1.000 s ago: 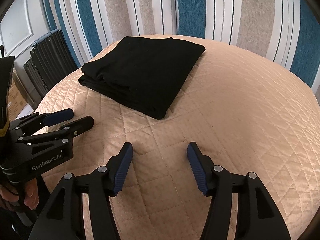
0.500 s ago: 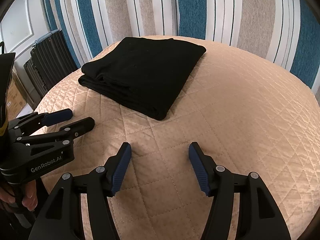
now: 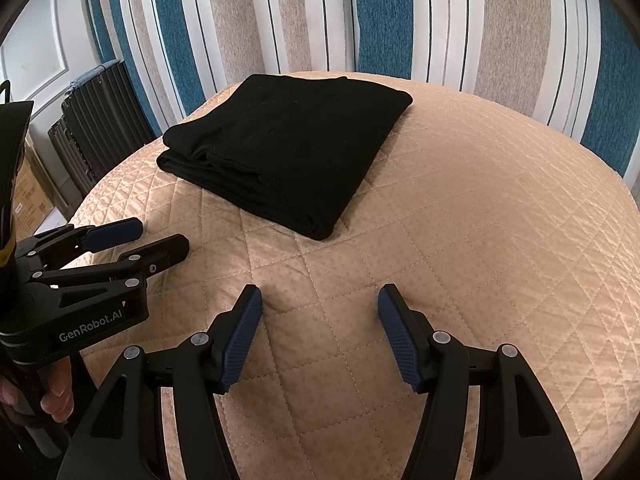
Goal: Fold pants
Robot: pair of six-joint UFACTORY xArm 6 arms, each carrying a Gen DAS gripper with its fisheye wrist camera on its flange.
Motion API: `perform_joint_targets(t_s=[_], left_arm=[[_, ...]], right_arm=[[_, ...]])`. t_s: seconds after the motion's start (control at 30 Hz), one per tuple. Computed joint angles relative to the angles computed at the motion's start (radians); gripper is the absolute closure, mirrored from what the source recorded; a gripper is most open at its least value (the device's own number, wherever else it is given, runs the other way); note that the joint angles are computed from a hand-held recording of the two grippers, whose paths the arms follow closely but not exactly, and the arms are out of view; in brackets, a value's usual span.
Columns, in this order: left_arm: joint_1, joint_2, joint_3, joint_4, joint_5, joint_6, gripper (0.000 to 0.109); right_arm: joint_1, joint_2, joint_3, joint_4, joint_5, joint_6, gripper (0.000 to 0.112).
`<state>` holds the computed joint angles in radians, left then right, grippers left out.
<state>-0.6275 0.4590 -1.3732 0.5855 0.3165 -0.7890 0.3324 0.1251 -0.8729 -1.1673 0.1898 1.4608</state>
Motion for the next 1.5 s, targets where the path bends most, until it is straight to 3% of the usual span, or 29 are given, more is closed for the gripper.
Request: perform_joint_targets(t_s=[1.5], left_arm=[[0.001, 0.004, -0.002, 0.003, 0.000, -0.011, 0.046]], right_arm=[[-0.001, 0.013, -0.013, -0.041, -0.003, 0.042, 0.050]])
